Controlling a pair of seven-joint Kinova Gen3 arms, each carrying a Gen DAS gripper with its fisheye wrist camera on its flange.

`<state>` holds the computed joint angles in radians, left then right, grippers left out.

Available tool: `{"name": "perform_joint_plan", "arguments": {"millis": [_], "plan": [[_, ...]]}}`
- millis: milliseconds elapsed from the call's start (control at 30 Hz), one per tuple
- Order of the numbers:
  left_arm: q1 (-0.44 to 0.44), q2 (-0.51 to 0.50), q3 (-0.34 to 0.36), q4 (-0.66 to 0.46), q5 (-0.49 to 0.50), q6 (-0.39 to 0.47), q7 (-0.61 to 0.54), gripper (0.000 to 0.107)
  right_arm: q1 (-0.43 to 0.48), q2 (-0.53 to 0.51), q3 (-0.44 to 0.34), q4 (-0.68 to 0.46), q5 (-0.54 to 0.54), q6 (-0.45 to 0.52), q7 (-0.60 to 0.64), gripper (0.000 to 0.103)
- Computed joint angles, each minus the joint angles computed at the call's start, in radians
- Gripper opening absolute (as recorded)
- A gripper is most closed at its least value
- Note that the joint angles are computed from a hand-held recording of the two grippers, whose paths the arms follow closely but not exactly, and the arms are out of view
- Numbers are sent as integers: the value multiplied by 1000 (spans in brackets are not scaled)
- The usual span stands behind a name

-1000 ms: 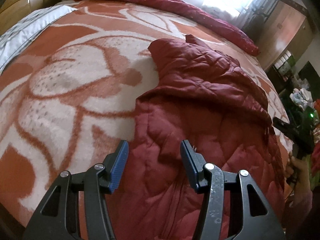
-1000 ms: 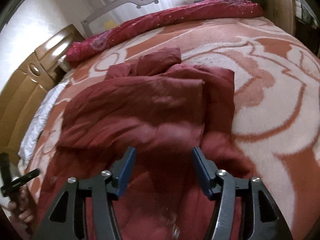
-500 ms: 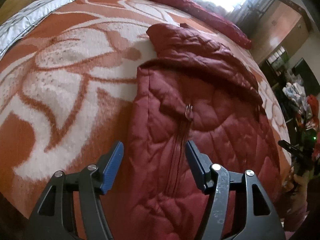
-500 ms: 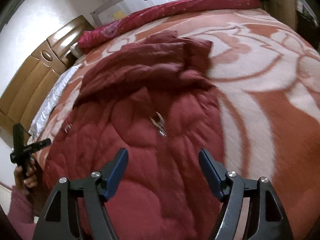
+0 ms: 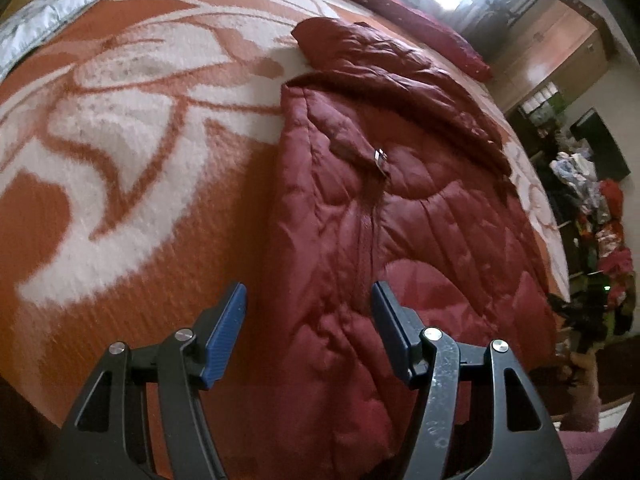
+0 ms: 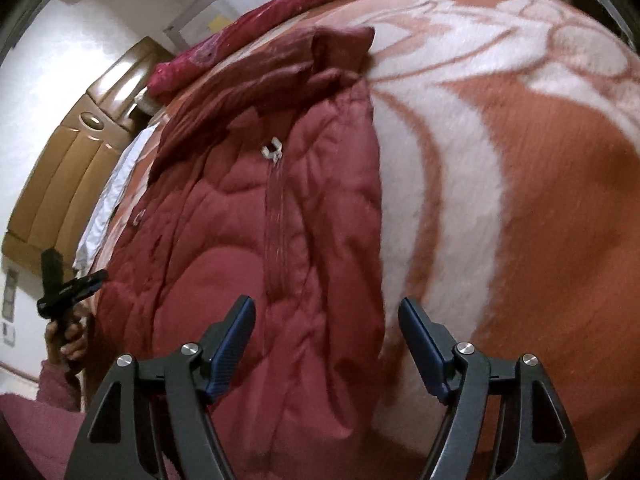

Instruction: Fold large clothes

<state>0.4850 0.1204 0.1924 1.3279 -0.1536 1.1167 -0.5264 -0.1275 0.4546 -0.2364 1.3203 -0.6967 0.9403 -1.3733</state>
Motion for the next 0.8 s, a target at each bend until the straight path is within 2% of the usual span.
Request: {"name": "perform_joint_plan", "arguments": {"millis": [233,367,567,667,800], "plan": [[-4,-30,13,71,42,-48,-1,63,42,-25,-24,98,-101,-12,63,76],[-10,-56,21,116,71,-96,-8,63,47,-29,-31,124,-137,17,116,74],[-19,-60,38,141,139,-129,-81,63,47,-19,-36,151,-197,70,200,74],[-23,-59,39,148,174,-140,-131,70,67,-6,-37,175,-256,84,238,74],[-31,-56,37,167,223,-170,-186,70,66,13,-31,173,-290,96,258,74]]}}
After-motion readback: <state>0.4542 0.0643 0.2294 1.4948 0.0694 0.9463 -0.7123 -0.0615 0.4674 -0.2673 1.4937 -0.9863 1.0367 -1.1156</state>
